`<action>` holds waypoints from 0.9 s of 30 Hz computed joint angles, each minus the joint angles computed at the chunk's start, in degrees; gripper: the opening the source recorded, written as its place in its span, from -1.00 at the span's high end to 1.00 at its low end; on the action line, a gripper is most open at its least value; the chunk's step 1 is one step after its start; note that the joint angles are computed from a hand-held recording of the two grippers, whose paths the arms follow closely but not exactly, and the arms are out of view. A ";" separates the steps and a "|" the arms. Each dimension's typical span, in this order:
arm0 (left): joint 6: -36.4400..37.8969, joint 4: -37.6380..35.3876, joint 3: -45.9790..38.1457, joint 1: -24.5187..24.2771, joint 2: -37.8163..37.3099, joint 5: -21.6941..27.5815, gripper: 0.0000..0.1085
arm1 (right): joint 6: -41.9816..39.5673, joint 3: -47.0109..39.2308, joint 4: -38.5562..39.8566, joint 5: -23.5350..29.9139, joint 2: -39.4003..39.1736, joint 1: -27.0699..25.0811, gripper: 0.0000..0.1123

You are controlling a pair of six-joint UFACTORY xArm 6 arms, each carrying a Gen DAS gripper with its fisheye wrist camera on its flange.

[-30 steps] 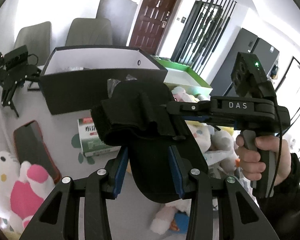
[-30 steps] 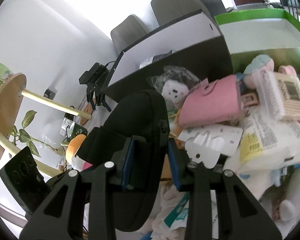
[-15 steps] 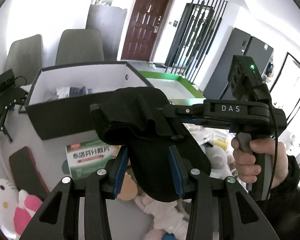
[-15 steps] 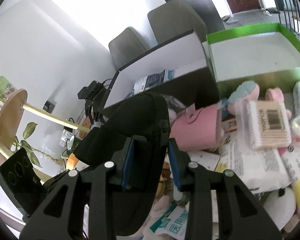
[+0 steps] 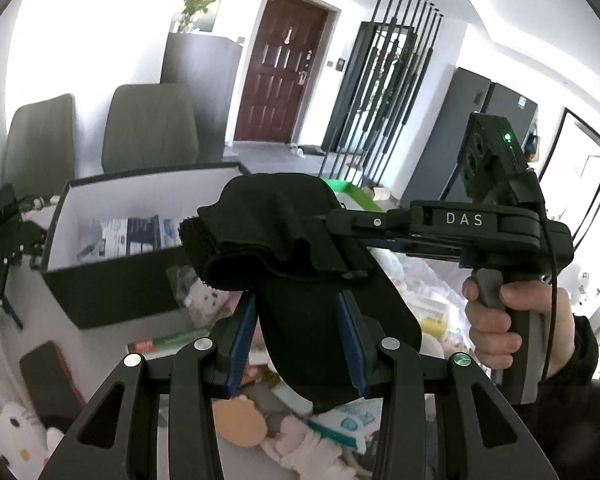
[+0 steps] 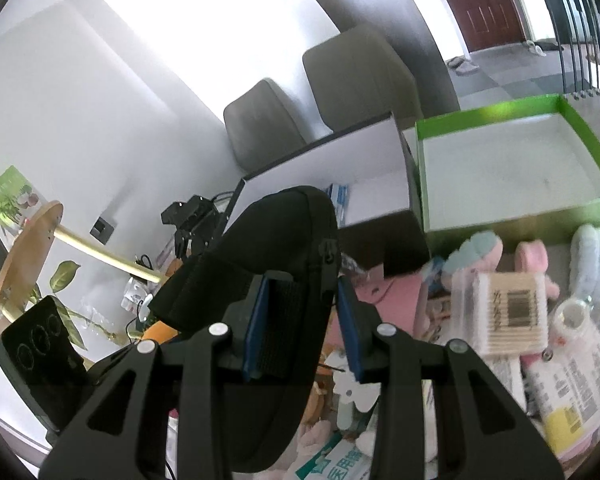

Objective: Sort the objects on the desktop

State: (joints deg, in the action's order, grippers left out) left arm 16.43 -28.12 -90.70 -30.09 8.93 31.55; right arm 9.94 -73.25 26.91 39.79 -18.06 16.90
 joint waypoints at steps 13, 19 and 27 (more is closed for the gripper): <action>-1.42 2.02 -10.59 0.30 6.54 1.31 0.24 | -2.53 -8.54 0.41 1.61 5.50 -2.50 0.37; -1.65 2.48 -18.28 1.04 11.44 3.43 0.24 | -3.26 -13.31 0.19 1.95 9.11 -3.41 0.36; -2.50 4.02 -29.03 1.82 17.82 6.34 0.24 | -3.51 -19.98 0.15 2.73 13.64 -4.44 0.37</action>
State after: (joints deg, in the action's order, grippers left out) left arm 13.92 -24.10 -119.73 -28.27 26.75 37.89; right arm 6.43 -93.23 27.06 42.52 -4.42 12.46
